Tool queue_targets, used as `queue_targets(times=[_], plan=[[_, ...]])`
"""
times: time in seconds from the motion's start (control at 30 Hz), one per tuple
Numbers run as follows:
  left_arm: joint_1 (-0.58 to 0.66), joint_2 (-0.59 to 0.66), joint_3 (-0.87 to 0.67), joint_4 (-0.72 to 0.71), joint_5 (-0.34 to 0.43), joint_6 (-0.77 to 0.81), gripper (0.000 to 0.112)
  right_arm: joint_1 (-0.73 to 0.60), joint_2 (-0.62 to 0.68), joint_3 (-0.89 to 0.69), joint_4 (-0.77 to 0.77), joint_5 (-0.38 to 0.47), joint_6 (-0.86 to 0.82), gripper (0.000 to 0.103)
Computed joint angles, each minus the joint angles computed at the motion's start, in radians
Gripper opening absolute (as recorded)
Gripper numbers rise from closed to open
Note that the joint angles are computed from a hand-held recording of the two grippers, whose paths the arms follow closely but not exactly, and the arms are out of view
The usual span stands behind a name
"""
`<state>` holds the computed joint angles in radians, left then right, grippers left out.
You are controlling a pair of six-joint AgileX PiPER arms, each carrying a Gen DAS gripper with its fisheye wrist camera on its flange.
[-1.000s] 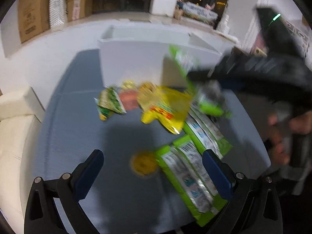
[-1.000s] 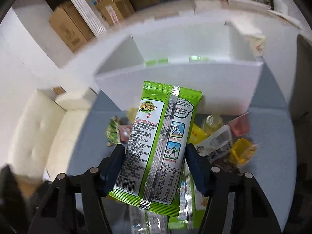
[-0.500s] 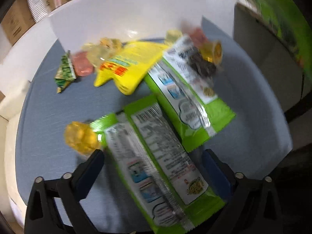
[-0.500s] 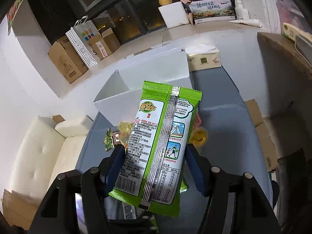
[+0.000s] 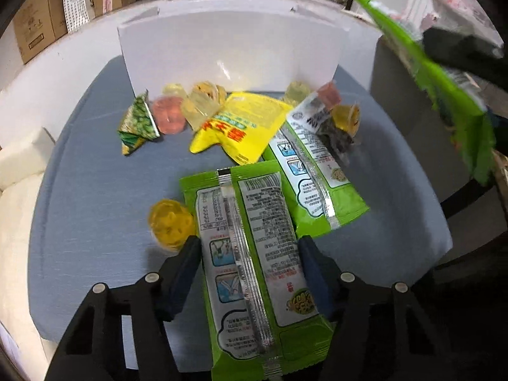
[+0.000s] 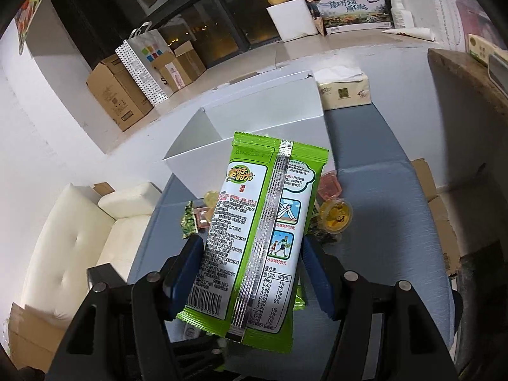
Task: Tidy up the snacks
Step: 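Lower both strips into the white box and release them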
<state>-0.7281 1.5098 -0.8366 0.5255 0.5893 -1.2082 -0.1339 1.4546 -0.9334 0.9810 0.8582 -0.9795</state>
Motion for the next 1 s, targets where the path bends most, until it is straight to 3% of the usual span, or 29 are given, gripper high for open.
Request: queue_targets(times=[0.13, 0.27, 0.47, 0.57, 0.7, 0.9, 0.93, 1.0], plan=[[0.015, -0.117, 0.072, 0.012, -0.026, 0.0, 0.067, -0.001, 0.01, -0.009, 0.01, 0.004, -0.009, 0.069], [0.054, -0.176, 0.042, 0.065, 0.016, 0.024, 0.067, 0.022, 0.033, -0.06, 0.011, -0.003, -0.009, 0.069], [0.267, -0.141, -0.169, -0.036, -0.016, 0.331, 0.067, 0.114, 0.178, -0.338, -0.057, -0.008, 0.096, 0.069], [0.387, -0.05, -0.355, -0.178, -0.017, 0.547, 0.068, 0.161, 0.315, -0.566, -0.137, 0.021, 0.23, 0.069], [0.476, 0.119, -0.607, -0.282, 0.009, 0.721, 0.068, 0.232, 0.507, -0.879, -0.3, 0.046, 0.427, 0.069], [0.574, 0.396, -0.971, -0.466, 0.137, 0.915, 0.07, 0.285, 0.77, -1.292, -0.483, 0.145, 0.614, 0.073], [0.577, 0.424, -1.008, -0.454, 0.151, 0.916, 0.075, 0.286, 0.806, -1.352, -0.494, 0.169, 0.633, 0.075], [0.569, 0.453, -1.045, -0.367, 0.201, 0.85, 0.096, 0.289, 0.876, -1.478, -0.564, 0.234, 0.72, 0.089]])
